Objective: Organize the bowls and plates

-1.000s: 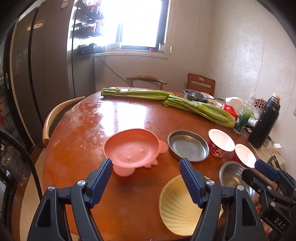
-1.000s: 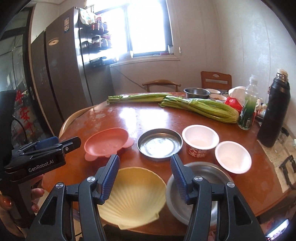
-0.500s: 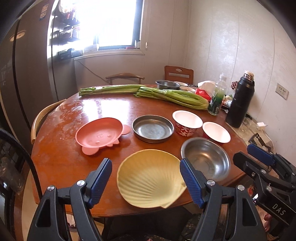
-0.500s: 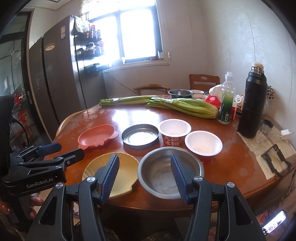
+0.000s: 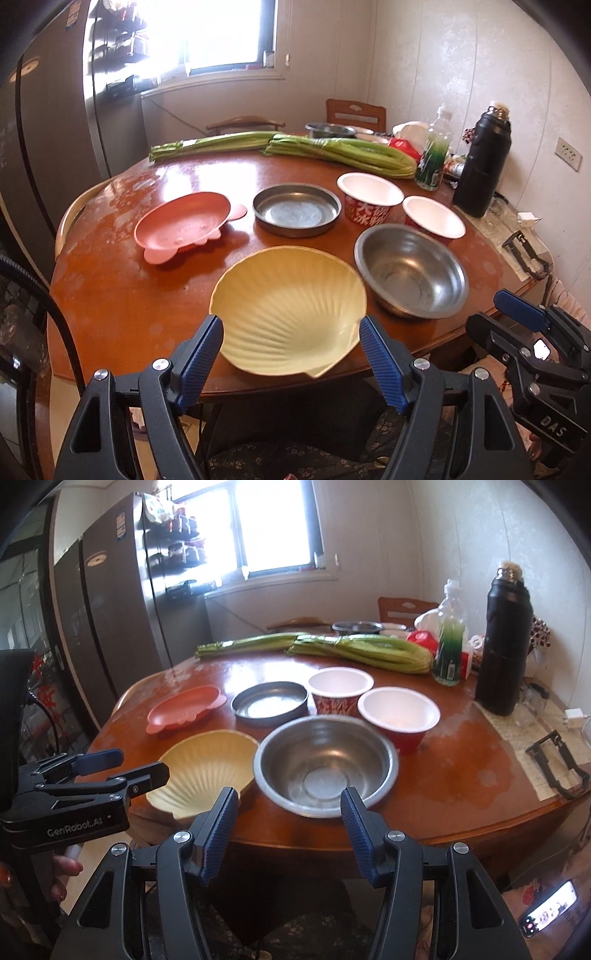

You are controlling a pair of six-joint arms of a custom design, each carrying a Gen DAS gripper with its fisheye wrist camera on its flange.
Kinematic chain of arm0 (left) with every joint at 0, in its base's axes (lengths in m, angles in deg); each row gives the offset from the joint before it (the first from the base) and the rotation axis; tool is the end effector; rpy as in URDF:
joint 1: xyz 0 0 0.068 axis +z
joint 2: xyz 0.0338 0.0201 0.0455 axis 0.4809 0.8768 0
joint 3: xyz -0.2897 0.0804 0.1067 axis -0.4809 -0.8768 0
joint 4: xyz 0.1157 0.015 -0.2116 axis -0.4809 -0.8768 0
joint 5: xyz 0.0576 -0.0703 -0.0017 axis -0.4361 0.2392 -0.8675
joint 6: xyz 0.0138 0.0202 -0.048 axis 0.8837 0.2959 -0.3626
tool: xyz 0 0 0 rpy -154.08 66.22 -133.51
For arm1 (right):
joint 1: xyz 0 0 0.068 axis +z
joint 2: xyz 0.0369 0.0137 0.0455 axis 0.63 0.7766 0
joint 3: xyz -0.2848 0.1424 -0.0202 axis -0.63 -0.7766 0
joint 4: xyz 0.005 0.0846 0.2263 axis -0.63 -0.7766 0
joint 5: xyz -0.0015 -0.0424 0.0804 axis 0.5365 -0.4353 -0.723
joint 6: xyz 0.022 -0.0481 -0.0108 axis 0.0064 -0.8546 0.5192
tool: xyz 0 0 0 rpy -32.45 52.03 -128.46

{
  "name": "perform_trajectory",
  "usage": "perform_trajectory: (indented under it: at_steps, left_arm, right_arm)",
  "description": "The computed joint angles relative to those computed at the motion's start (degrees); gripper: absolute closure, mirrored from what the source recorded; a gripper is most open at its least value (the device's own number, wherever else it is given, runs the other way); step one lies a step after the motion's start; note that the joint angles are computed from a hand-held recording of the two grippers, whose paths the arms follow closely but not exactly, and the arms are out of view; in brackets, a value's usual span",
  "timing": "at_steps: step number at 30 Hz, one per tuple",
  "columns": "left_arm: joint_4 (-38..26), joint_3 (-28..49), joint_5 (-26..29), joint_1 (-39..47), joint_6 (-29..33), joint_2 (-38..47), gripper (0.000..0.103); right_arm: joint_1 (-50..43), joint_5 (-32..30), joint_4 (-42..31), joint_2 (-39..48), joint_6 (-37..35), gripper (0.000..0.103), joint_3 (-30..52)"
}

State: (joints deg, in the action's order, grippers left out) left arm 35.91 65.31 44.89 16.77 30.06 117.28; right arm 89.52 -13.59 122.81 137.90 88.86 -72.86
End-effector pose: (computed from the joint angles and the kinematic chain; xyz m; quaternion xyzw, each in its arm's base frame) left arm 0.2116 -0.0461 0.0415 0.0839 0.9229 -0.0602 0.3709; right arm 0.1651 0.1742 0.0435 -0.0368 0.8987 0.0902 0.4277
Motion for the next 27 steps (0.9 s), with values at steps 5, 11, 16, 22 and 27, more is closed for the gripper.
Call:
perform_trajectory:
  at_steps: [5, 11, 16, 22, 27]
  left_arm:
    - [-4.56, 3.64, 1.35, 4.74, 0.82, 2.38, 0.027]
    - [-12.56, 8.89, 6.21, 10.96, 1.9, 3.32, 0.027]
    - [-18.22, 13.12, 8.39, 13.15, 2.7, 3.44, 0.027]
    - [-24.24, 18.07, 8.11, 12.63, 2.99, 3.7, 0.027]
    - [-26.46, 20.77, 8.28, 12.31, 3.61, 4.77, 0.027]
  right_arm:
    - [-0.18, -7.46, -2.27, 2.74, -0.21, 0.044, 4.55]
    - [-2.3, -13.92, -9.74, 3.98, -0.7, 0.044, 12.34]
    - [-3.39, -16.78, -13.07, 5.58, -0.3, 0.044, 16.66]
    - [-4.09, -17.15, -18.63, 6.34, -0.34, 0.044, 21.61]
    - [-4.46, -16.85, -21.6, 7.39, -0.92, 0.044, 24.77]
